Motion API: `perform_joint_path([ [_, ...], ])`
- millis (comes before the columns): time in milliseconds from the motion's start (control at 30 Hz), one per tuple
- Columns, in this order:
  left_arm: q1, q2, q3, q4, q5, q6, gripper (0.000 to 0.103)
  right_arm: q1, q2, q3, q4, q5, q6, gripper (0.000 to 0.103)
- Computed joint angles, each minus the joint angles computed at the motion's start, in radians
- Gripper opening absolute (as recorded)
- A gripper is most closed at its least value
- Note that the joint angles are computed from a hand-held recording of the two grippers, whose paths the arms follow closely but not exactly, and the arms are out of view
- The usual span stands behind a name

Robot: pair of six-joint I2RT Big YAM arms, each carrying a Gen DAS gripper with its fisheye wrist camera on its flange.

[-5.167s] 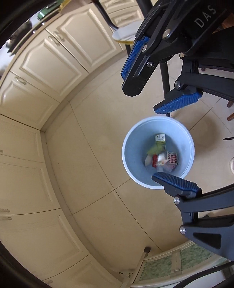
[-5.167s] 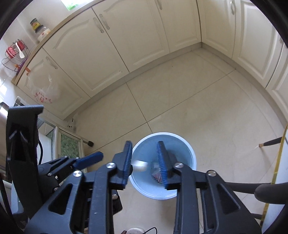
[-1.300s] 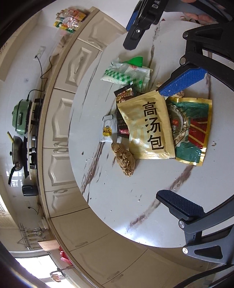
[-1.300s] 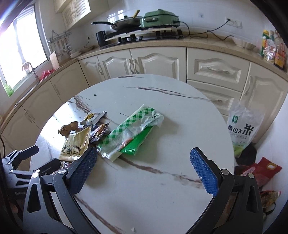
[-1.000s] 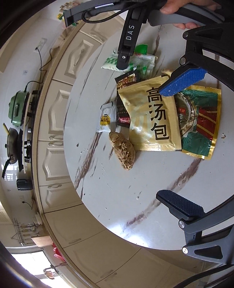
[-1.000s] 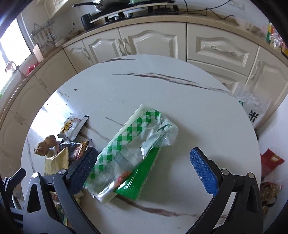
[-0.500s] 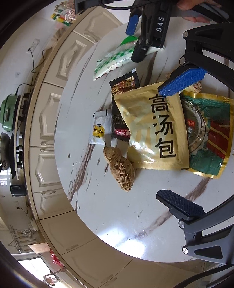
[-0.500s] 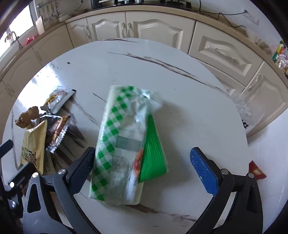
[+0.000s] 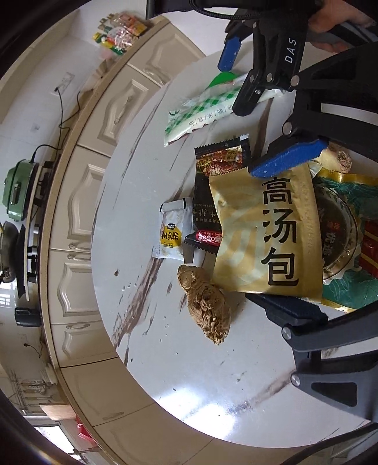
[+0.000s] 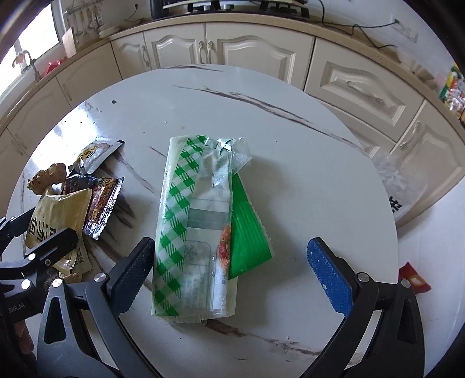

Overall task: Collect trash
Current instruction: 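Lower the left tool toward the gold packet while the right tool approaches the green-checkered bag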

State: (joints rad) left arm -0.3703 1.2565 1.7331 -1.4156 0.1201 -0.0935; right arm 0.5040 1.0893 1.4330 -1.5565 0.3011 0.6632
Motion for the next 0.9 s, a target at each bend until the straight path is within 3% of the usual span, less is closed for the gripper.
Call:
perform_joint_path([
  [233, 0.034, -0.03, -0.034, 0.028, 0.049, 0.02, 0.055, 0.002, 0.007, 0.002, 0.007, 0.006, -0.01, 0.103],
  [400, 0.098, -0.049, -0.03, 0.001, 0.123, 0.034, 0.057, 0.004, -0.007, -0.004, 0.015, -0.009, -0.004, 0.103],
  [500, 0.103, -0.083, -0.045, 0.007, 0.062, 0.114, 0.079, 0.009, -0.022, -0.013, 0.024, -0.02, 0.001, 0.103],
  [533, 0.104, -0.104, -0.064, 0.03, 0.043, 0.156, 0.081, 0.007, -0.027, -0.016, 0.027, -0.024, -0.001, 0.103],
  [600, 0.09, -0.136, -0.088, 0.058, 0.022, 0.251, 0.081, 0.014, -0.032, -0.018, 0.025, -0.024, 0.008, 0.103],
  [667, 0.087, -0.154, -0.102, 0.044, 0.04, 0.377, 0.081, 0.016, -0.037, -0.02, 0.024, -0.032, 0.01, 0.103],
  [733, 0.076, -0.168, -0.111, 0.028, 0.04, 0.451, 0.081, 0.015, -0.045, -0.022, 0.031, -0.046, 0.009, 0.103],
  [900, 0.039, -0.16, -0.125, 0.047, 0.042, 0.539, 0.081, 0.026, -0.049, -0.023, 0.042, -0.062, 0.026, 0.103],
])
